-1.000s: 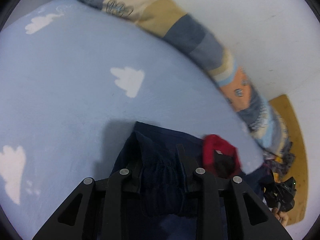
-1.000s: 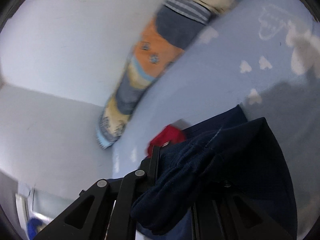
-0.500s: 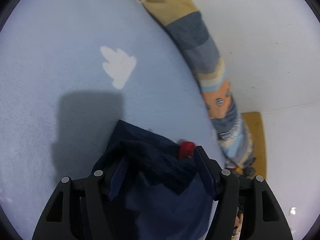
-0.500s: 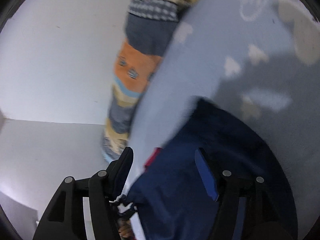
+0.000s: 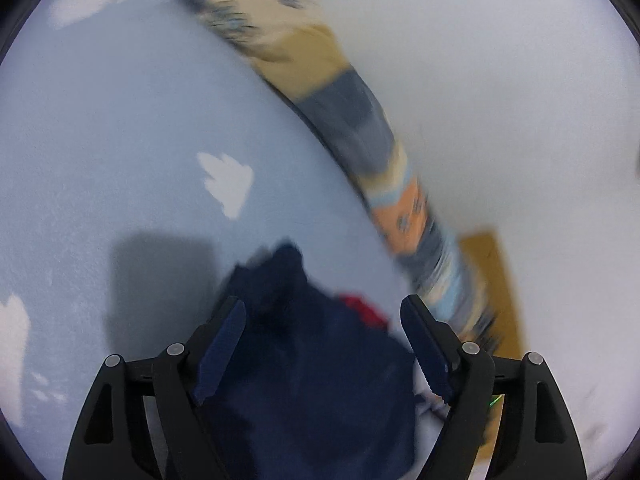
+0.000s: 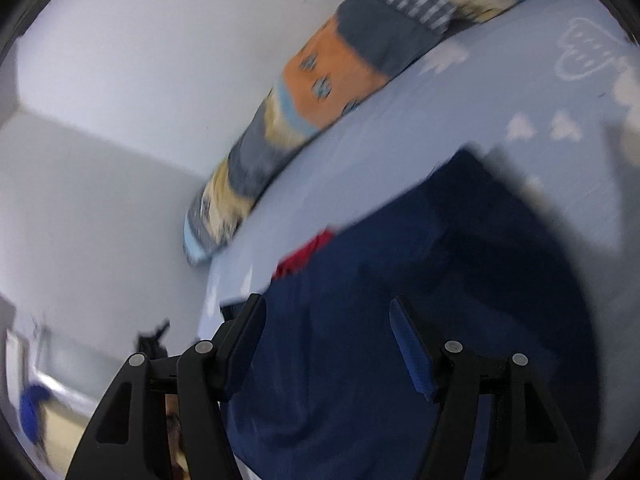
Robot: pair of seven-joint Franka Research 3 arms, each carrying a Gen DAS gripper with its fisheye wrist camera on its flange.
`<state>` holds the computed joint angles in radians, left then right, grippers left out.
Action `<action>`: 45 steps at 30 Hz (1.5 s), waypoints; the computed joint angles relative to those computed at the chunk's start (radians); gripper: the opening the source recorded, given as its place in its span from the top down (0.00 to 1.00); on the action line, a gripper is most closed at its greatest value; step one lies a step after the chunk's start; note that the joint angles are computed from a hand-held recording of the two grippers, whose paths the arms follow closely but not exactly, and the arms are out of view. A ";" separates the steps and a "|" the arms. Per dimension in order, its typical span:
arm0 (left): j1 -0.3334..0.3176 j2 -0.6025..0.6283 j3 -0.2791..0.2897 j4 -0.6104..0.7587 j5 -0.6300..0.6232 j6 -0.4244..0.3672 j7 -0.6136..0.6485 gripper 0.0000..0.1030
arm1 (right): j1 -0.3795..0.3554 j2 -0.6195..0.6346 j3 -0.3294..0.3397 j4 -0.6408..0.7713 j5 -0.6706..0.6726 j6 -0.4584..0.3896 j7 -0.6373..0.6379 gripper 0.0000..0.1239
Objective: Fold large clothes
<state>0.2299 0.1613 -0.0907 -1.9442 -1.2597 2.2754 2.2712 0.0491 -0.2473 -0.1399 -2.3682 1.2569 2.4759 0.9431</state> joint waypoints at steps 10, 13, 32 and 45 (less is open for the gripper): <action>-0.207 0.013 -0.029 -0.150 0.680 0.449 -0.248 0.32 | 0.052 -0.046 0.097 -0.158 -0.386 0.227 0.144 0.52; -0.182 -0.041 -0.067 -0.207 0.714 0.492 -0.281 0.35 | 0.018 -0.081 0.111 -0.198 -0.546 0.242 0.278 0.59; -0.329 -0.377 -0.186 -0.516 0.887 0.456 -0.592 0.27 | 0.086 -0.398 0.359 -0.478 -0.967 0.257 0.858 0.56; -0.423 -0.591 -0.036 -0.710 1.077 0.544 -0.746 0.22 | 0.080 -0.503 0.349 -0.545 -1.122 0.349 0.958 0.50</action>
